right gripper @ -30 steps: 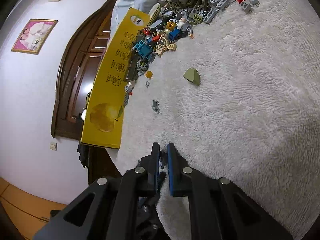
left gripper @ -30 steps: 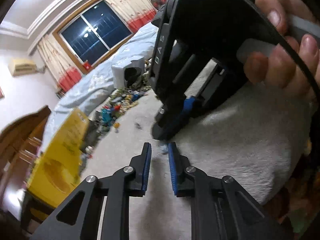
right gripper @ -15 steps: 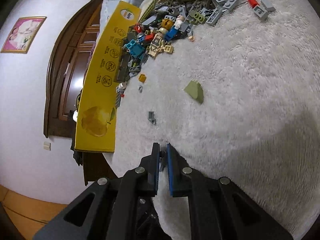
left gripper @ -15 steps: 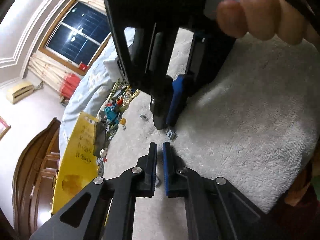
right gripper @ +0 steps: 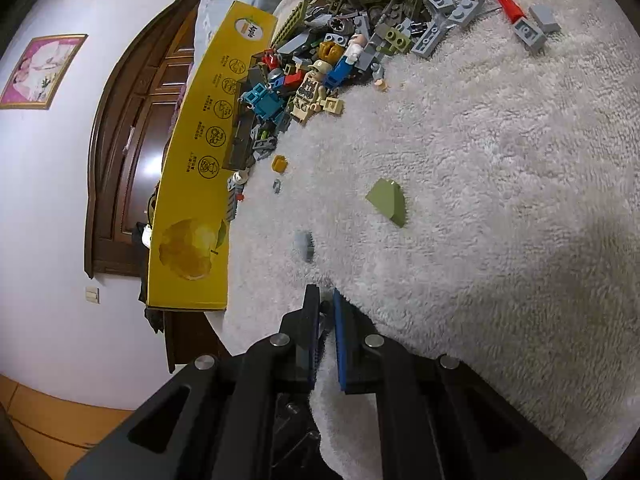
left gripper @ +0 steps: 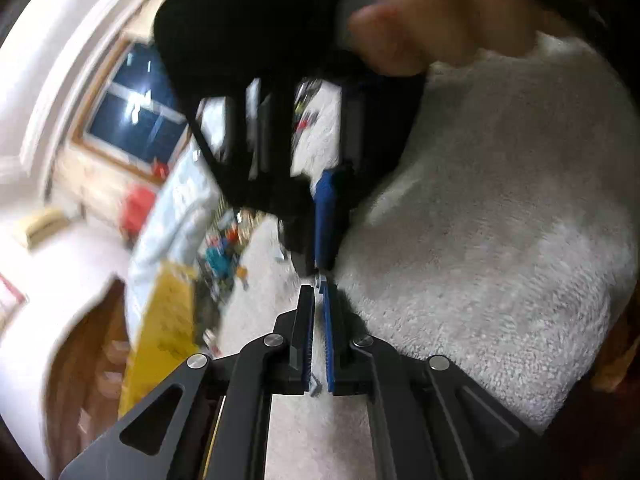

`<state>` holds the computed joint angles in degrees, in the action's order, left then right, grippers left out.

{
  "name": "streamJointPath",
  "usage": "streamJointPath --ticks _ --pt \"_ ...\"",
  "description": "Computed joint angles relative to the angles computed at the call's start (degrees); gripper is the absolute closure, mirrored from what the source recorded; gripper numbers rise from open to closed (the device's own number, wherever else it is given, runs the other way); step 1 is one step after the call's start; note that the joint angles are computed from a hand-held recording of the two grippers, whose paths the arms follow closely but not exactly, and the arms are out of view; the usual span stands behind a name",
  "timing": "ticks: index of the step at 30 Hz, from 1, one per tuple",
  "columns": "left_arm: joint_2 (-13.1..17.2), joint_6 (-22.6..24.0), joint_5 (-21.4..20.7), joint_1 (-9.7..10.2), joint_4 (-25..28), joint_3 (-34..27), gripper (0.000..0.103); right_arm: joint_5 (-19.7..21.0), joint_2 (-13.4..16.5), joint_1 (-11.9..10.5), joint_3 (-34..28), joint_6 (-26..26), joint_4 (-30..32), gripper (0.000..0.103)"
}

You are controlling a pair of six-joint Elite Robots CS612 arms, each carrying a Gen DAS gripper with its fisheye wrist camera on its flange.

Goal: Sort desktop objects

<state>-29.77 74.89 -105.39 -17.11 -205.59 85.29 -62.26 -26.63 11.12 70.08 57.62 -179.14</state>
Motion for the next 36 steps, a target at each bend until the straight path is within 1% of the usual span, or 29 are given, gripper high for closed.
streamJointPath --ticks 1,2,3,6,8,10,14,20,23,25,28,33,34,36 --pt "0.5 1.7 -0.1 -0.06 -1.9 -0.1 0.098 0.1 0.0 0.0 -0.1 0.0 0.1 0.098" --pt "0.6 2.5 0.3 -0.18 -2.4 0.0 0.099 0.2 0.0 0.0 -0.1 0.0 0.3 0.098" --pt "0.5 2.8 1.2 -0.39 -1.8 0.0 0.1 0.1 0.0 0.0 -0.1 -0.2 0.4 0.098" --pt "-0.4 1.6 4.1 -0.9 1.3 0.1 0.099 0.2 0.1 -0.1 -0.3 0.2 0.4 0.098" --pt "-0.2 2.1 4.5 -0.97 0.5 0.1 0.099 0.5 0.1 -0.2 -0.3 0.5 0.3 0.098" --pt "-0.1 2.2 4.0 -0.89 0.1 0.0 0.099 0.4 0.1 -0.2 -0.2 0.4 0.3 0.098" --pt "-0.8 -0.2 3.1 -0.65 3.1 -0.1 0.099 0.5 0.1 -0.2 -0.3 0.3 0.3 0.098" --pt "-1.2 -1.2 2.7 -0.55 5.2 -0.2 0.099 0.3 0.1 -0.2 -0.2 0.0 0.4 0.098" --pt "-1.5 -1.3 2.5 -0.54 4.9 0.5 0.099 0.2 0.0 -0.2 -0.2 -0.2 0.4 0.098" --pt "-1.8 -2.9 2.8 -0.62 6.3 0.4 0.098 -0.3 -0.1 -0.1 -0.1 -0.8 0.5 0.098" --pt "-2.0 -4.8 1.5 -0.27 9.2 -0.6 0.098 -2.1 -0.4 0.3 0.0 -2.5 1.0 0.098" --pt "-2.0 -3.9 0.7 -0.22 7.5 0.0 0.098 -4.8 -0.9 0.8 0.2 -5.7 2.4 0.099" --pt "-2.1 -4.4 0.4 -0.18 8.0 -0.2 0.098 -5.5 -1.0 1.0 0.2 -6.3 2.7 0.099" --pt "-2.2 -6.0 -0.3 -0.07 11.3 -1.1 0.097 -7.1 -1.1 1.3 0.3 -7.4 2.7 0.102"
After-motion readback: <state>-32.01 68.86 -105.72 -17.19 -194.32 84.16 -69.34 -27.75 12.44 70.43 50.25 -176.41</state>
